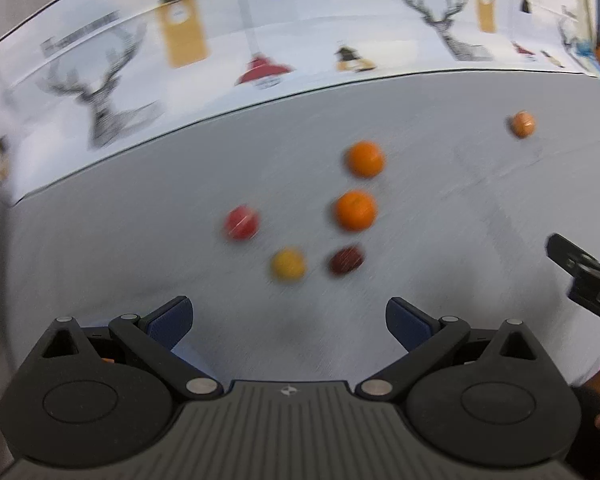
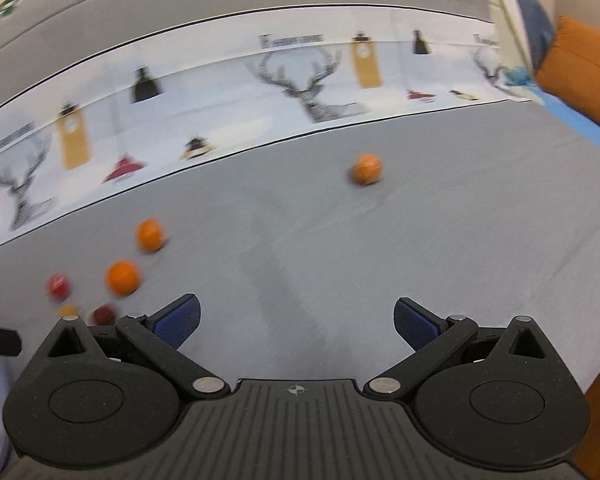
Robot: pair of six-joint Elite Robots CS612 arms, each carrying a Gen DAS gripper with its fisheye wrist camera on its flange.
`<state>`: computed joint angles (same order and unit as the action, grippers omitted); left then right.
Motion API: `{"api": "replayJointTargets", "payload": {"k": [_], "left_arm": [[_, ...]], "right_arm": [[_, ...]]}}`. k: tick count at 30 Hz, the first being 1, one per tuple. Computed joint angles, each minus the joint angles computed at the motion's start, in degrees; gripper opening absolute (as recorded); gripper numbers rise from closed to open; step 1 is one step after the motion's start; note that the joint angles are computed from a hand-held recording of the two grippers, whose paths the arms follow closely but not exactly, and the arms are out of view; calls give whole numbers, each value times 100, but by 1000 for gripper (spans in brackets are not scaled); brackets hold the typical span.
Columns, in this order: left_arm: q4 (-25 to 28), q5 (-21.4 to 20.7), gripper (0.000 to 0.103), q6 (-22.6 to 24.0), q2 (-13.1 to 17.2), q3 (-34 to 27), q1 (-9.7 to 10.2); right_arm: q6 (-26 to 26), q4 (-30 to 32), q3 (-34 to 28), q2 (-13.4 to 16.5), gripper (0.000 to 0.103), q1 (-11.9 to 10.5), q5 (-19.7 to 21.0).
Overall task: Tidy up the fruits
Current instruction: 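Grasp a tangerine with the left tool while the right tool grasps a wrapped tangerine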
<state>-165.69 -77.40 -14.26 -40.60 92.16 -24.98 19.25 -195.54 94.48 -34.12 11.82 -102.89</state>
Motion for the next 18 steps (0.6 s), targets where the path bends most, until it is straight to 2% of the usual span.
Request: {"api": "replayJointTargets", "payload": {"k": [6,11,13,15,16,18], "left_arm": [[519,-254,103,186,520,-880,23],[1061,-468,102,390,900,-1534,75],[1175,-486,102,565,1005,-1694,77],[1217,-502,102,689,1083,-1797,79],[1262,-538,101,724,1118,-1852,85],[1405,-695,84,771,1183,-1972,110]], "right_arm": [[-102,133,-707,449,102,-200,-75],[-383,321,-1551,939,102,-370,-316],[-382,627,-1960,1137,102,-446,-385],[-347,1035,-2293,1277,102,-526,-283],[-293,1315,-2449,1331,102,-559,-254],[-94,1630,-2733,1467,102,-586,-359]]}}
